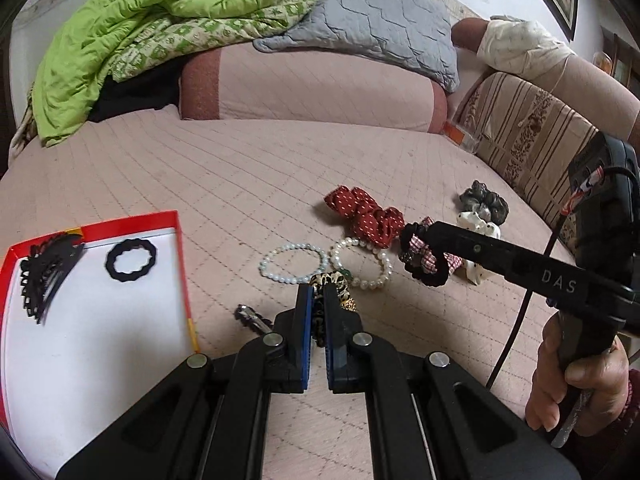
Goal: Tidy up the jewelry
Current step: 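Carry the leopard-print tie into the tray with the left gripper while the right places the beaded tie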
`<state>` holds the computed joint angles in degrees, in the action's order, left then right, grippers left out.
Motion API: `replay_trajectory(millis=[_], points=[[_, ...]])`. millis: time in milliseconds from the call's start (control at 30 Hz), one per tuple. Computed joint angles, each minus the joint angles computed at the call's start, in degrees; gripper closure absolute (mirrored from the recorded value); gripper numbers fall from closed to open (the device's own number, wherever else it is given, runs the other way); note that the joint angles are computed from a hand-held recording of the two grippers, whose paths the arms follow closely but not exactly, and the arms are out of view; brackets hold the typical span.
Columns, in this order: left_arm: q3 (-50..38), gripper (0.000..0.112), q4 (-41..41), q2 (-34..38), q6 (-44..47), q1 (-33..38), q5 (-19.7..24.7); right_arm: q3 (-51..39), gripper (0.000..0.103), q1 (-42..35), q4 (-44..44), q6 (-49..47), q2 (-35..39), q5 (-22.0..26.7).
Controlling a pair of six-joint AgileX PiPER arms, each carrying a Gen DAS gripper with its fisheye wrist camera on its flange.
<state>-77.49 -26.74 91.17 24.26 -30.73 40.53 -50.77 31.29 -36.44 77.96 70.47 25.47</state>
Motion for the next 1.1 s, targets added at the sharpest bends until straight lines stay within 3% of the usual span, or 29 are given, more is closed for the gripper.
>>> replay_trajectory(millis=[600,733,933,1100], points=[[0.4,0.107,-5.4,-1.0,6.1,11.4,0.8,-3.6,0.095,5.2,-5.5,3.6,3.7,-4.5],[-0.9,0.107,-6.0,-0.1,7.4,15.2,1.4,-6.3,0.095,5.5,-3.5,3.4,6.4,-9.0],[-2.5,0.107,-7.1,1.2,9.6,21.0,2.3,-13.7,0.095,5.6,8.9,-7.8,13.3,-12.7],[-4.4,0.107,-8.6,3.6,10.3,25.8,3.5,-23.0,0.095,6.0,29.5,-29.5,21.8,-12.6]])
